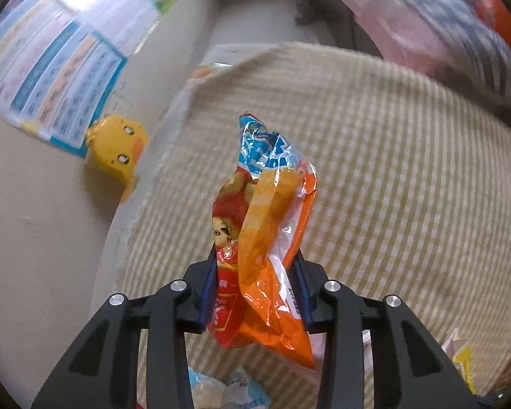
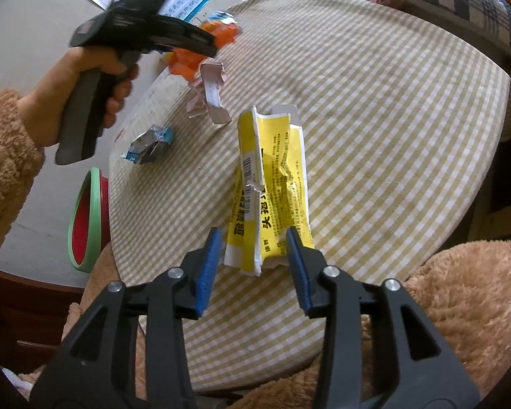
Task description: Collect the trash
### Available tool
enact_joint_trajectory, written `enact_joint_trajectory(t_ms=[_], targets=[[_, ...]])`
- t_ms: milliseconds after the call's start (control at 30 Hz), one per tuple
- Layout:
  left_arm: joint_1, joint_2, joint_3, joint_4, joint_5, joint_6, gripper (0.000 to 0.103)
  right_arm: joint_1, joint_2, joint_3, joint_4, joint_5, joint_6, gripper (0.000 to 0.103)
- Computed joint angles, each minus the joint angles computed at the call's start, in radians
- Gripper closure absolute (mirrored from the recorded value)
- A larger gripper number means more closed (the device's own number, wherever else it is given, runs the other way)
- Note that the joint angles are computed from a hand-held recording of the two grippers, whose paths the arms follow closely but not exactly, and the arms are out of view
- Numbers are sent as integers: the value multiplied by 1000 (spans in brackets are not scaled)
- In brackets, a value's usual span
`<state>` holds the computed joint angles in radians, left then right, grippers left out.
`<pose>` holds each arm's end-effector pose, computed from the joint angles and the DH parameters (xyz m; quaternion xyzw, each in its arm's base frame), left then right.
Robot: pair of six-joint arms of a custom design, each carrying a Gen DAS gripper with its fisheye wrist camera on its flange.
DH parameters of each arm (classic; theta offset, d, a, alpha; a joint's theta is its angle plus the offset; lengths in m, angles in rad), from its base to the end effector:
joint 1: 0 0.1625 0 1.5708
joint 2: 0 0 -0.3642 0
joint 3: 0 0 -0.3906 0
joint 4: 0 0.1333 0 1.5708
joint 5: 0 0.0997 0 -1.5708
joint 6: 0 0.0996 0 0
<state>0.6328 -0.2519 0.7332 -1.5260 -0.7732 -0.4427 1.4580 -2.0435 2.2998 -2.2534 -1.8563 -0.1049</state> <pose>-0.4840 -0.6087 -0.0378 0.3160 0.8379 -0.0540 0.4417 0.0660 -0.3520 0.3420 -0.0339 -0.9673 0.1930 0.1610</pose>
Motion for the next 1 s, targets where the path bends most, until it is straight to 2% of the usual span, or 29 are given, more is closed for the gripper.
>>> enact_joint_trajectory(t_ms=[133,333,500,733,1000], targets=[[-7,-114,155,-102,34,19,68,15,17,1,-9,-28,8,63],[-38,-372,483,-332,0,-30,68,27,36,2,-21,-55,18,62],[-74,-546,707,-438,-38,-116,68,38,45,2,-26,-68,24,59],[-137,-733,966,-515,-97,-320,68,50,50,-4,-23,-95,25,55],[-196,-842,1109,-505,-133,-429,67,92,72,-16,-25,-165,49,42]])
